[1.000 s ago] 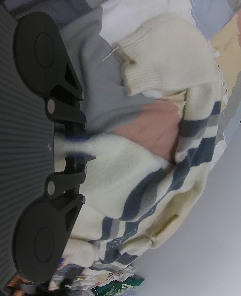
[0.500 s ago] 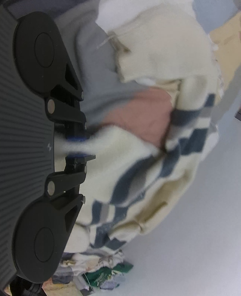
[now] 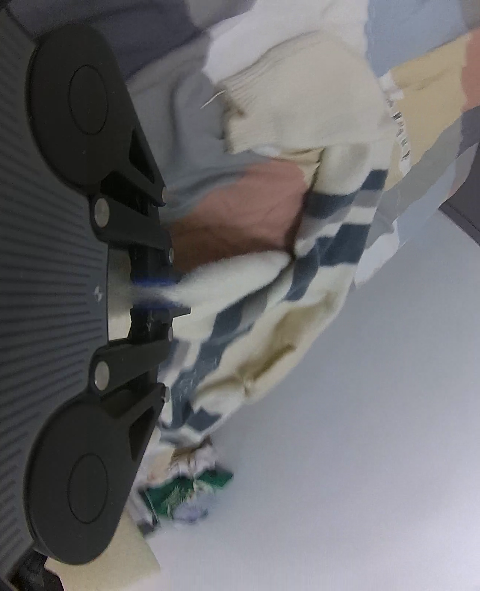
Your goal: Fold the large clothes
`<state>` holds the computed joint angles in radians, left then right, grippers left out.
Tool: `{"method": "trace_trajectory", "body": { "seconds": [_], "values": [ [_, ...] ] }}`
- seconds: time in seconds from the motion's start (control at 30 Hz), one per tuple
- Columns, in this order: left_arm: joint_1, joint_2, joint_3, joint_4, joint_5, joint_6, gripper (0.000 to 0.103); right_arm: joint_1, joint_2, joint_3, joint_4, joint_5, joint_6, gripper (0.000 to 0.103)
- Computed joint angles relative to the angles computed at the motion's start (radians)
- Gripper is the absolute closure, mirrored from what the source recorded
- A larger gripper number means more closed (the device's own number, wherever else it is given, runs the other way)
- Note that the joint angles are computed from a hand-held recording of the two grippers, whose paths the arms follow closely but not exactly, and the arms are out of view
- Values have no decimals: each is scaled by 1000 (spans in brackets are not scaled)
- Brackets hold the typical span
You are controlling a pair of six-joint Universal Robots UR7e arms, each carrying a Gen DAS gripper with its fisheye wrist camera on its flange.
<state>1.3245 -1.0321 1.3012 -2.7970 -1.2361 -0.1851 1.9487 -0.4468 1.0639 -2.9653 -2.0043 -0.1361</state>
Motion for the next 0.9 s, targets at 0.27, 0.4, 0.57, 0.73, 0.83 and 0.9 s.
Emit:
{"method": "trace_trajectory", "body": {
  "seconds": [0.27, 0.4, 0.57, 0.73, 0.83, 0.9],
  "values": [
    [-46, -81, 99, 5, 65, -1, 93, 13, -140, 137, 33, -43, 4, 92],
    [-59, -84, 108, 85, 151, -10, 92, 9, -159, 133, 178, -112, 99, 91],
    [-49, -66, 71, 178, 159, -67, 91, -30, -136, 54, 459, -129, 320, 90],
    [-48, -60, 66, 166, 167, -63, 52, -36, -128, 4, 540, -130, 392, 80],
    [-63, -36, 53, 107, 207, 11, 50, -27, -113, 7, 456, -186, 357, 51],
    [-72, -12, 21, 85, 220, 71, 48, -34, -112, 31, 335, -176, 320, 33]
  ]
}}
